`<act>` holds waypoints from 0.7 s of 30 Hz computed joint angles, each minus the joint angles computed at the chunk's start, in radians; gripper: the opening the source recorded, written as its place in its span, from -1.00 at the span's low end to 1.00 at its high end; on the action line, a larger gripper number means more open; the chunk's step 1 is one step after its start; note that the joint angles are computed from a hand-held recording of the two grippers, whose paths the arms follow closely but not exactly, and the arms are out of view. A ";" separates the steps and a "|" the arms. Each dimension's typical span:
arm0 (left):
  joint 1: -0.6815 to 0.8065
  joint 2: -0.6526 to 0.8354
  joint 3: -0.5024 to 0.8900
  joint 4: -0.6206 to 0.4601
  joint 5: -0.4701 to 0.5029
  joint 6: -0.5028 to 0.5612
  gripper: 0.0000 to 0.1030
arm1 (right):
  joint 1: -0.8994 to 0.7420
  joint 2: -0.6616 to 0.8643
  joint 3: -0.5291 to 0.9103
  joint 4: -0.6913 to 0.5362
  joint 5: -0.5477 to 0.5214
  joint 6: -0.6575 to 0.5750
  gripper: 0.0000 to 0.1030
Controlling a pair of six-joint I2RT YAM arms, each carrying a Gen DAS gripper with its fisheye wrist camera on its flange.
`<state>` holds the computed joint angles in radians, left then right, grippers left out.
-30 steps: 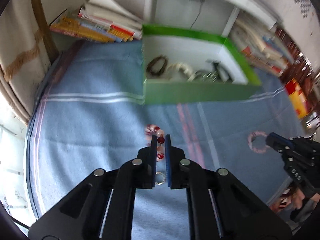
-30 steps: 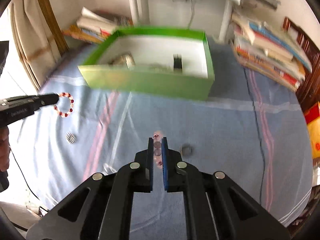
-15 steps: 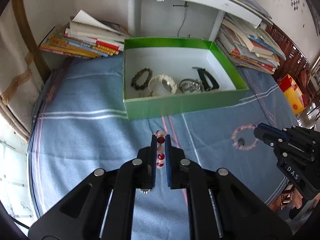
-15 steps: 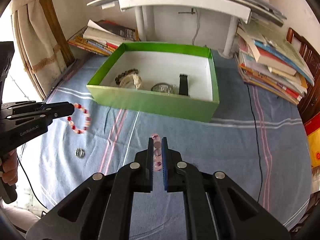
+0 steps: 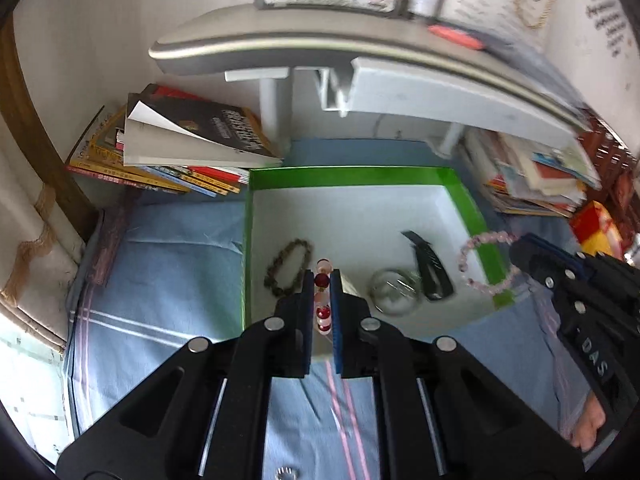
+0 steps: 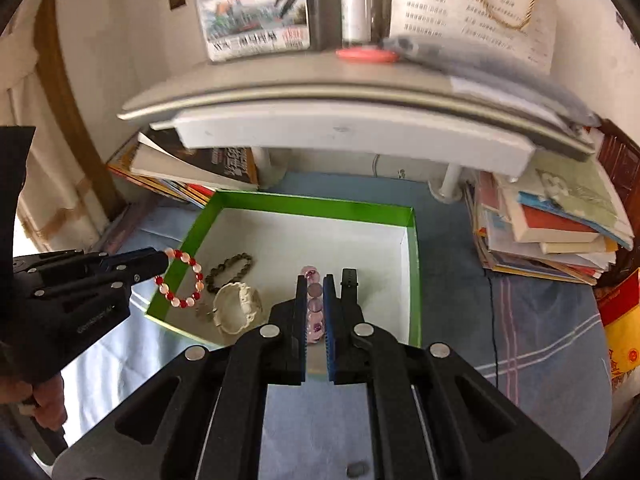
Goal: Organize jewelry
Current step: 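Carry both bracelets into the green box and open both grippers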
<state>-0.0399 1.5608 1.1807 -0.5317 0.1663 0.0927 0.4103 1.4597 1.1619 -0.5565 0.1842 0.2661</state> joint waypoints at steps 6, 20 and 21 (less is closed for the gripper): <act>-0.057 0.096 0.027 0.068 -0.129 -0.134 -0.84 | -0.050 0.105 0.043 -0.017 -0.017 0.008 -0.85; -0.073 0.112 0.009 0.125 -0.261 -0.071 -0.84 | -0.026 0.241 0.115 -0.016 0.071 -0.007 -0.85; -0.071 0.118 0.012 0.121 -0.258 -0.070 -0.84 | -0.021 0.252 0.120 -0.017 0.075 0.002 -0.85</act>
